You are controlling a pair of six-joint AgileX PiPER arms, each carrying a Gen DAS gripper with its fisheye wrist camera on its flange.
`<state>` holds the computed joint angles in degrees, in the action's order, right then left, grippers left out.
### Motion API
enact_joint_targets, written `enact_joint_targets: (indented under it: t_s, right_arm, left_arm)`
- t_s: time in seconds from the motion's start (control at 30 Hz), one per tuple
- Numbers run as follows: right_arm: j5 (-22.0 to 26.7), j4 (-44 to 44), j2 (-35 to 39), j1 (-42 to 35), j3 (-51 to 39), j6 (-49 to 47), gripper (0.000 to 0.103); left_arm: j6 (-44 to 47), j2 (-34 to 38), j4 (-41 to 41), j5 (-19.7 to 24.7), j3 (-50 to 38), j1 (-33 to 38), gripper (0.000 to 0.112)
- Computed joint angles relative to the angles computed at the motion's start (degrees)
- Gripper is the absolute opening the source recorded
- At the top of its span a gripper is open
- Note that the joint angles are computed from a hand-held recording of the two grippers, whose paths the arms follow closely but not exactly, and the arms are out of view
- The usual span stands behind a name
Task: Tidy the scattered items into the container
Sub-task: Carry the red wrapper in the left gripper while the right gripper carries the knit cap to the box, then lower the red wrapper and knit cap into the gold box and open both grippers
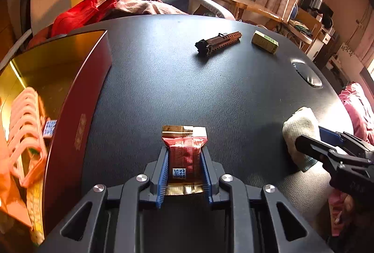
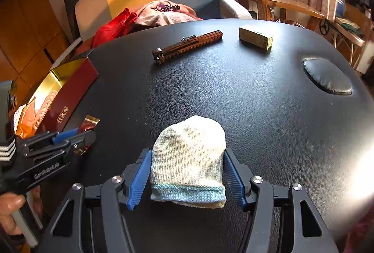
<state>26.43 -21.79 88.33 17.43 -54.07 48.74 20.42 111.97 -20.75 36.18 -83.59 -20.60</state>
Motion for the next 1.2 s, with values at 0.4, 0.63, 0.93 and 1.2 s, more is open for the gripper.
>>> enact_joint_targets:
  t_s: [0.4, 0.63, 0.93, 1.2]
  right_arm:
    - [-1.0, 0.5, 1.0, 6.8, -4.6, 2.9, 0.061]
    - [0.6, 5.0, 7.2, 13.2, -18.0, -4.1, 0.061]
    - [6.8, 11.9, 20.4, 18.2, -41.7, -15.4, 0.061]
    - [17.2, 15.4, 33.7, 18.5, -63.3, -21.4, 0.062]
  left_arm:
    - [10.6, -12.6, -10.8, -0.5, 9.1, 7.3, 0.025]
    - [14.0, -17.9, -15.0, 1.0, 10.7, 15.8, 0.025]
    - [12.4, -15.7, -14.2, 2.1, 5.6, 28.8, 0.025]
    - [7.6, -8.4, -9.3, 2.0, -2.4, 32.1, 0.025]
